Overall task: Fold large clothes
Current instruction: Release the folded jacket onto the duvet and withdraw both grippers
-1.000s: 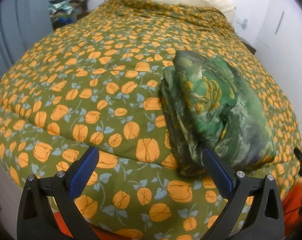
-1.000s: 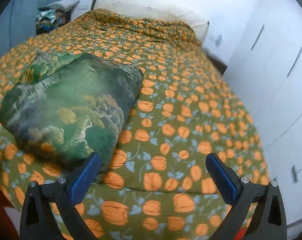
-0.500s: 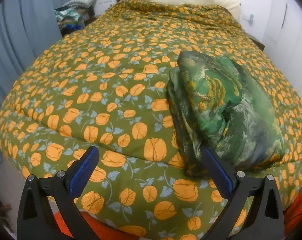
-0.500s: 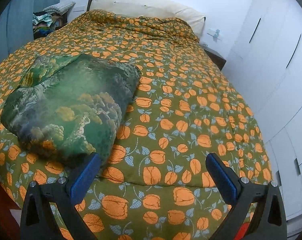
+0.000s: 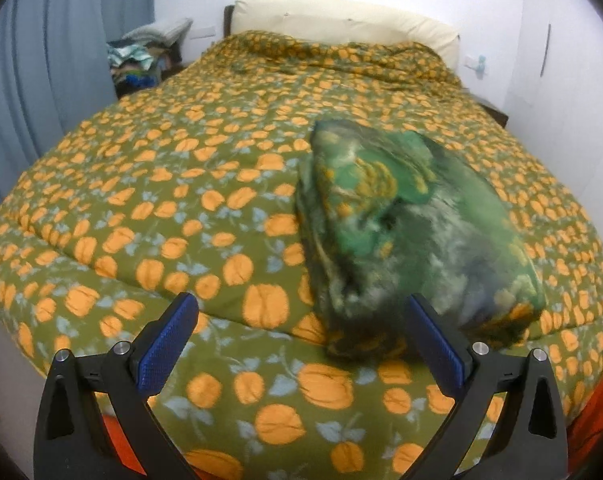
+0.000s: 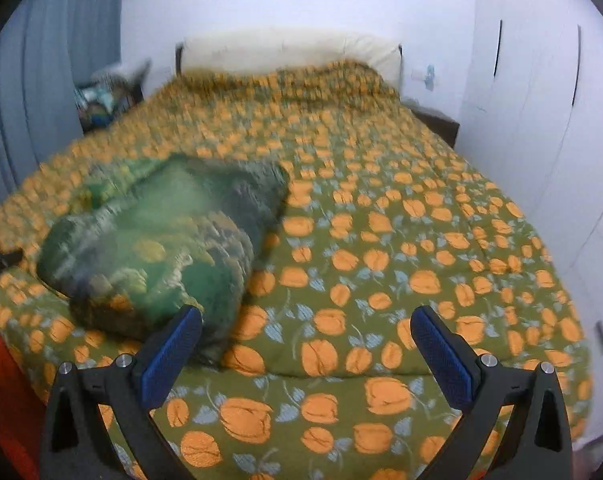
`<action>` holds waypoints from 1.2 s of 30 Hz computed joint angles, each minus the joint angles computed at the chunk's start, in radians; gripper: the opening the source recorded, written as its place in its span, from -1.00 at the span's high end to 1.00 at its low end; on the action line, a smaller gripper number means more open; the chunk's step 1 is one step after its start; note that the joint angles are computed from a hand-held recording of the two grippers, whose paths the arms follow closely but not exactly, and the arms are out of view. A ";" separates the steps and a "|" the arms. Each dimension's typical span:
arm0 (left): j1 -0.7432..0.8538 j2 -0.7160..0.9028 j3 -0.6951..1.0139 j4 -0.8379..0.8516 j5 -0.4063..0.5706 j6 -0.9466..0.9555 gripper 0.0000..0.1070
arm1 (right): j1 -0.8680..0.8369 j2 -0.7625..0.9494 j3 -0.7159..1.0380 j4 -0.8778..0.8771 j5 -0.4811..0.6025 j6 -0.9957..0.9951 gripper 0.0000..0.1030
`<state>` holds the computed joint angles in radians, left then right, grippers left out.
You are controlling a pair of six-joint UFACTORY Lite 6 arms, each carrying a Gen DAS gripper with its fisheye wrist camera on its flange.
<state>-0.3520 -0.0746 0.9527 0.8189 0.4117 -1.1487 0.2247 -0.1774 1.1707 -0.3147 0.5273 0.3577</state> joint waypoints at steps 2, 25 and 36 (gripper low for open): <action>-0.008 0.001 -0.034 -0.011 -0.028 -0.014 -0.91 | -0.045 -0.040 -0.091 0.124 -0.071 -0.115 -0.99; -0.146 0.136 -0.026 0.200 0.139 -0.217 -0.92 | -0.097 -0.125 -0.438 0.580 -0.285 -0.619 -0.99; -0.137 0.155 -0.014 0.204 0.182 -0.217 -0.92 | -0.057 -0.099 -0.436 0.548 -0.297 -0.588 -0.99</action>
<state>-0.4893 0.0800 0.9391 1.0234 0.5932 -1.3655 0.1680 -0.2759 0.7346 0.2338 0.2300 -0.2307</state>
